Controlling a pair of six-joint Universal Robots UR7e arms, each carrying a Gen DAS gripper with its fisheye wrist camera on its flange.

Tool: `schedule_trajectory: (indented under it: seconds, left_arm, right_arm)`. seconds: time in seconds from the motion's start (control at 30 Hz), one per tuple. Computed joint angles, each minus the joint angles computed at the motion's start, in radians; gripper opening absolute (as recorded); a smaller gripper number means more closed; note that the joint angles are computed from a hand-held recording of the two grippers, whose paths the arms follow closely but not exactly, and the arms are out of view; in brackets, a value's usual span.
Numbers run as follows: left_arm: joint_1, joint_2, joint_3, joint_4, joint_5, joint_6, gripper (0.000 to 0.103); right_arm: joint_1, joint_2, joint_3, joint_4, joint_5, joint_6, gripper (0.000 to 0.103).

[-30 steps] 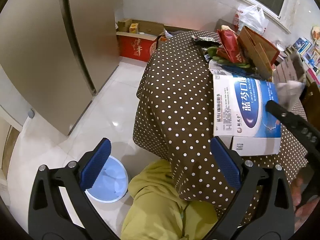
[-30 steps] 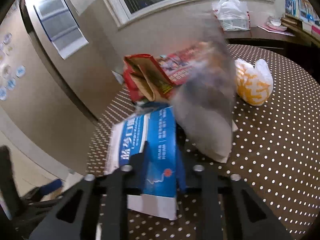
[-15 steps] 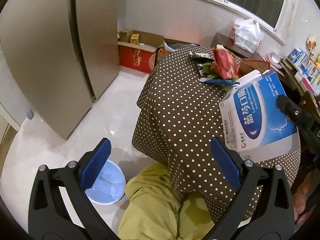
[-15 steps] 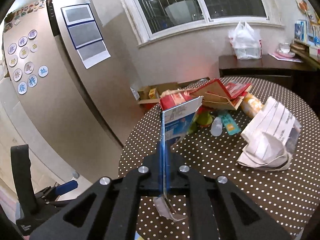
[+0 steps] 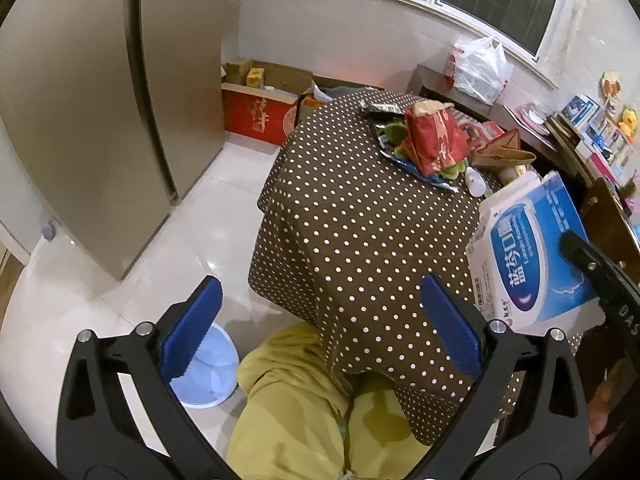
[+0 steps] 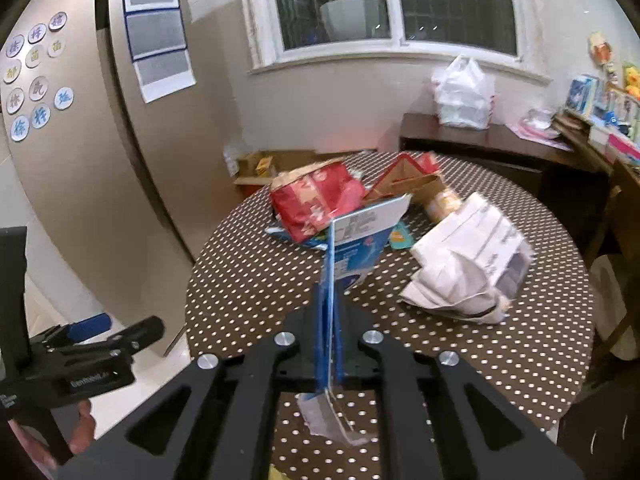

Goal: Collect trash
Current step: 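Lift the box with the right tool while the left tool grasps the crumpled white paper bag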

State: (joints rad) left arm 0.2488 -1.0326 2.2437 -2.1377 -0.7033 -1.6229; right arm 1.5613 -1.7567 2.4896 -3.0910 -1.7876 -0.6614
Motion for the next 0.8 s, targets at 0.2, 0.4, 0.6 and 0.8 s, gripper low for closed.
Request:
schedule_trajectory:
  seconds: [0.2,0.4,0.6,0.8]
  left_arm:
    - [0.006,-0.003,0.004,0.001,0.002,-0.003,0.097]
    - [0.010,0.012,-0.008,-0.021,0.005,0.031,0.097]
    - [0.013,0.081,-0.039,-0.211,0.005,0.213,0.097]
    - [0.031,0.216,-0.124,-0.452,-0.010,0.511,0.097]
  right_arm:
    - [-0.006,0.131,-0.031,0.013,-0.048,0.026,0.012]
    - [-0.028,0.069,-0.014,-0.008,-0.010,0.013,0.006]
    - [-0.077,-0.096,0.005,0.017,0.073,0.005,0.006]
    - [-0.170,-0.202,0.001,0.015,0.116,0.005,0.006]
